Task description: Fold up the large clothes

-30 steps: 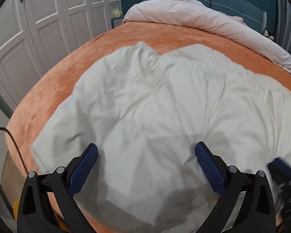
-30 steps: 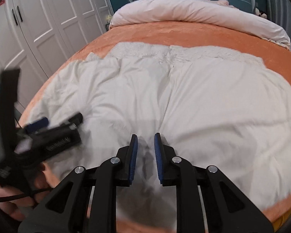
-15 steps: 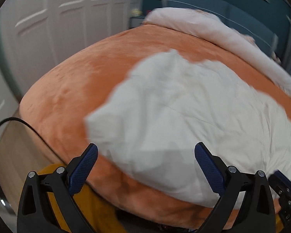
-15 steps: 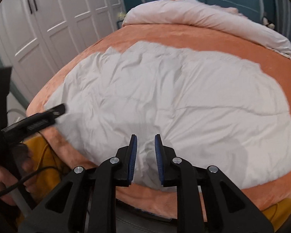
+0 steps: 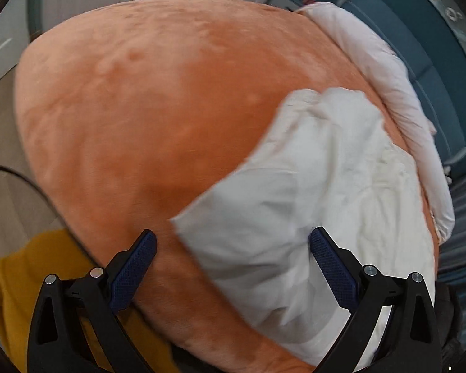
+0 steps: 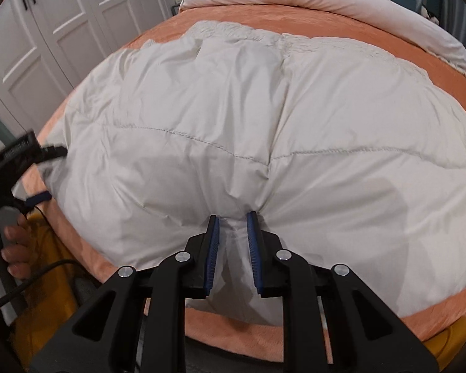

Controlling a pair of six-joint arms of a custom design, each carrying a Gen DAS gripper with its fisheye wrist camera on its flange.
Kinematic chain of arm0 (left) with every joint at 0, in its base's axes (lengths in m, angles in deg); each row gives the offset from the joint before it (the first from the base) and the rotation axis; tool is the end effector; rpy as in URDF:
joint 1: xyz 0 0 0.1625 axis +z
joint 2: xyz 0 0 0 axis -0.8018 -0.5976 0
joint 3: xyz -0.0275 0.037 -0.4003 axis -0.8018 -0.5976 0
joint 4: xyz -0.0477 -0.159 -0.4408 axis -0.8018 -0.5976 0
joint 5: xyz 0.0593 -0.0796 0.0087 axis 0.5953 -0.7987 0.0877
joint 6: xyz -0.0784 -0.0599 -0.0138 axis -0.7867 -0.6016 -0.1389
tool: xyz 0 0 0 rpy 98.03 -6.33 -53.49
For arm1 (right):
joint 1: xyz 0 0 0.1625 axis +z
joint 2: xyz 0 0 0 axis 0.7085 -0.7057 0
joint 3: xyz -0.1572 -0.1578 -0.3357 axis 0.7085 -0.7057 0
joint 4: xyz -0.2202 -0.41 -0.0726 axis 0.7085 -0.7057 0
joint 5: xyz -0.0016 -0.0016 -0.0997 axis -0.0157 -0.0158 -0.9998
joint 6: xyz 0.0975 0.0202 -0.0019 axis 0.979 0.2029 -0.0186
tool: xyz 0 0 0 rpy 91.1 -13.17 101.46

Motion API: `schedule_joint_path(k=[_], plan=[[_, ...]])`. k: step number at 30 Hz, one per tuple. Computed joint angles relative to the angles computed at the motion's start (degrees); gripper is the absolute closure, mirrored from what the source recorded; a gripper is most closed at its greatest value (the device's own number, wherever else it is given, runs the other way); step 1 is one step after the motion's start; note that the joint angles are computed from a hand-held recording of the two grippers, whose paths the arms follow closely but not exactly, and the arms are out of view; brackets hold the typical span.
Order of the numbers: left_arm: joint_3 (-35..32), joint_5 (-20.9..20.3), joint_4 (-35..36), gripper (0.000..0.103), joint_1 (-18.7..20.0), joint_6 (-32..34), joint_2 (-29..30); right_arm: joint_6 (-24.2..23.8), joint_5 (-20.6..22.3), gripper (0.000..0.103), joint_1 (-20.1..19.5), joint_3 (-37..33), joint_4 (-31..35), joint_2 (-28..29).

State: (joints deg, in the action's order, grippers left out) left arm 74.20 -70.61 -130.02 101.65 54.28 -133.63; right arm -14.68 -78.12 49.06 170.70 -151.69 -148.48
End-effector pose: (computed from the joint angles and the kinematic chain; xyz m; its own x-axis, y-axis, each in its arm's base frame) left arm -0.3270 -0.6370 0.0822 -0.9411 0.0439 -0.3351 0.1585 0.9331 -0.3228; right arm 0.0989 -0.4868 0.3408 -0.7412 0.3957 0.5422 -0.0656 0.7612 -0.6452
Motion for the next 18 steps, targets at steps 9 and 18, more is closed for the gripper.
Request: schedule_joint_path(k=[9,18], plan=[[-2.26,-9.03,-4.0,0.09,-5.35,13.16,-0.96,-3.27,0.29,0.086,-1.38,-0.18,-2.09,1.06],[-3.19,-12.82,-6.98,0.101,-14.37,22.97,-1.42,0.12,8.3,0.084,-1.38,8.26,-7.31,-10.18]])
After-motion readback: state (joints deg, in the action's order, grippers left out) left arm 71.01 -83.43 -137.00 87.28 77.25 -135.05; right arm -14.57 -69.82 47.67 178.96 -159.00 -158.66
